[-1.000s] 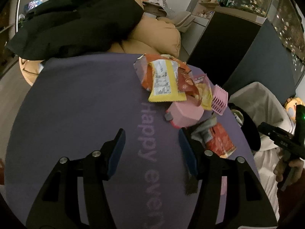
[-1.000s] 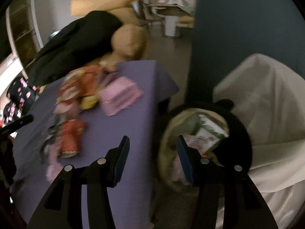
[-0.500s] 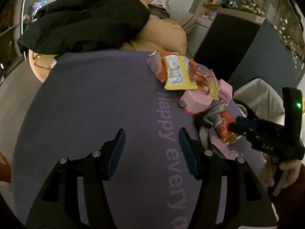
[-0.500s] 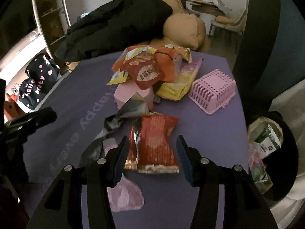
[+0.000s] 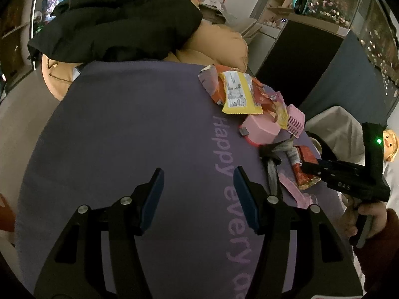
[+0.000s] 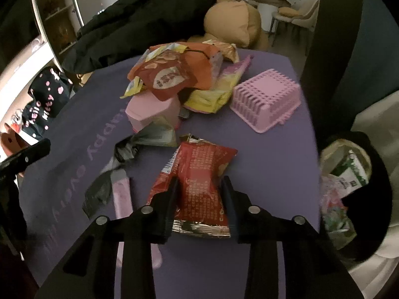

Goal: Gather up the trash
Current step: 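Move the right tool back to the red snack bag and grasp it, then grasp the black plastic strip with the left tool while the right tool holds the red bag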

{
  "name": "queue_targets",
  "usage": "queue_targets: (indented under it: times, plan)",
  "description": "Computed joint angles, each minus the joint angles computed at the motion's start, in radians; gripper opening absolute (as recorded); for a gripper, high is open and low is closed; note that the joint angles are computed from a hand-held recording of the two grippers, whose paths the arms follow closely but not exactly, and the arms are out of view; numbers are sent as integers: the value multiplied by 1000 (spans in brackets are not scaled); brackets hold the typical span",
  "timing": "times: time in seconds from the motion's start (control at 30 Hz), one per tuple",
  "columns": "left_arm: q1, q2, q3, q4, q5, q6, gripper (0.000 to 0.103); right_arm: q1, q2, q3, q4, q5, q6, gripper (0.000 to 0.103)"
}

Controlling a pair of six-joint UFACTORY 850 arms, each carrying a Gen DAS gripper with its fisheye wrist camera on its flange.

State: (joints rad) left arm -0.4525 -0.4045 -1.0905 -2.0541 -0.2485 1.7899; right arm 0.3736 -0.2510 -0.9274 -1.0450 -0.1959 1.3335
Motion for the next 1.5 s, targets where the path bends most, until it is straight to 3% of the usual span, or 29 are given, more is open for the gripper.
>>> queue_targets:
  times: [0.3, 0.73, 0.9, 1.13, 1.27, 1.33, 1.4, 1.5]
  plan:
    - [-27, -29, -31, 139, -16, -116, 55, -26, 133, 117, -265, -10, 271, 28]
    - [-50, -82, -97, 310, -148, -192, 55, -35, 230, 197, -470, -64, 492, 28]
    - [-99, -130, -169, 474, -64, -318, 55, -38, 255, 224, -516, -72, 539, 28]
    - [-140, -225, -321, 808, -17, -701, 55, -38, 284, 268, -611, -70, 645, 28]
    - [-164, -263, -388, 1083, 14, -990, 46, -45, 289, 285, -670, -57, 714, 28]
    - [-170, -272, -404, 1140, 8, -1061, 40, -45, 290, 291, -695, -56, 740, 28]
    - [-173, -275, -408, 1151, 9, -1076, 30, -44, 293, 297, -718, -56, 763, 28]
    - [-173, -267, -394, 1089, 16, -1001, 25, -45, 298, 303, -769, -48, 814, 28]
